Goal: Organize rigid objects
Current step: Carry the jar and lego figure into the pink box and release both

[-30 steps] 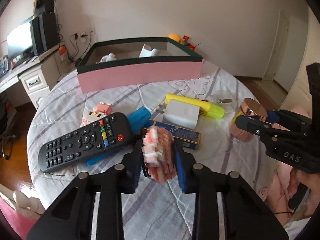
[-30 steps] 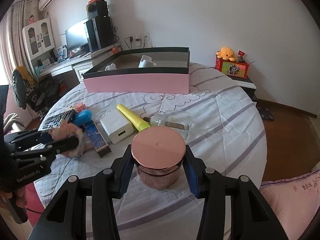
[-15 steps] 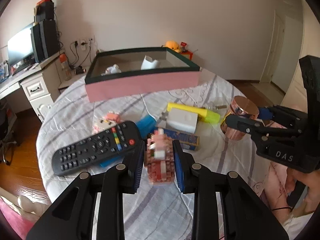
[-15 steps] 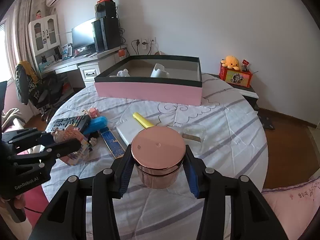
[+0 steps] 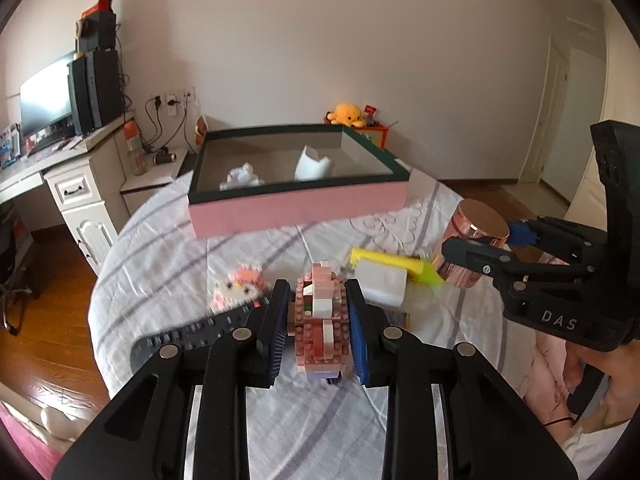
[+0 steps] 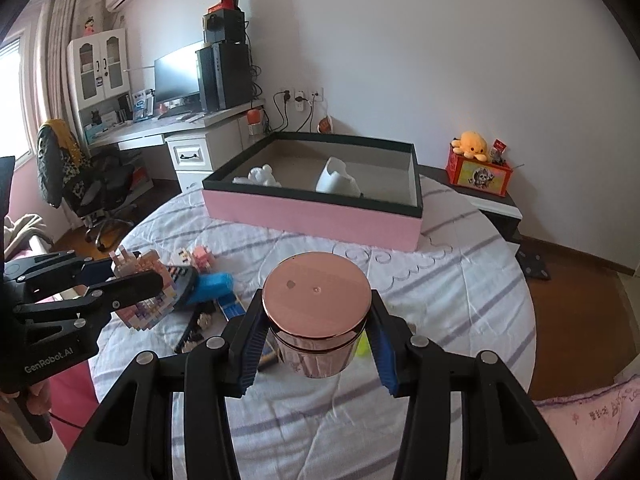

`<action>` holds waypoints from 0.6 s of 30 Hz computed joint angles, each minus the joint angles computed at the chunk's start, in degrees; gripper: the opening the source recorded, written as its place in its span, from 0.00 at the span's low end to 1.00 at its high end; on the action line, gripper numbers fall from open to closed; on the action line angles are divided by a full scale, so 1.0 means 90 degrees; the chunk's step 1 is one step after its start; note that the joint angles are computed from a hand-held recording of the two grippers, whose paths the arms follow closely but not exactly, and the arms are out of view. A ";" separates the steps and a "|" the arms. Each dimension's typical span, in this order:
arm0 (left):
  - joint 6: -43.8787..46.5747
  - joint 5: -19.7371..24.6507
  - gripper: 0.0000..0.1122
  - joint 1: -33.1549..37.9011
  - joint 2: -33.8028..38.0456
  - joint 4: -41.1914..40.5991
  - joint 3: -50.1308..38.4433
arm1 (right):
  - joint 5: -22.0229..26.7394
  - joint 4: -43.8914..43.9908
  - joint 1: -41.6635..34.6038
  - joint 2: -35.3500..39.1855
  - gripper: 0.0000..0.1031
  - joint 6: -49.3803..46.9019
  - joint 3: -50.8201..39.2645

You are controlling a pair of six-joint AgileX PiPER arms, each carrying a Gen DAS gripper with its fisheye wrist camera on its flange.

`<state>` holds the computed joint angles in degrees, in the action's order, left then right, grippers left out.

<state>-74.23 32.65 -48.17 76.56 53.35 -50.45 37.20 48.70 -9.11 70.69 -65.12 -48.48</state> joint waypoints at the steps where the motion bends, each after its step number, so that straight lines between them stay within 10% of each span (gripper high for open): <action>1: 0.0128 0.0022 0.25 0.0069 0.0009 -0.0051 -0.0130 | -0.0022 -0.0049 0.0073 0.0076 0.47 0.0068 -0.0131; 10: 0.2733 -0.0252 0.25 0.1319 0.0889 -0.1693 -0.1958 | 0.0103 -0.0625 0.0545 0.1256 0.47 0.0838 -0.1979; 18: 0.6135 0.0540 0.25 0.2696 0.2948 -0.4435 -0.5081 | 0.0458 -0.1938 0.1165 0.3299 0.47 0.2383 -0.4778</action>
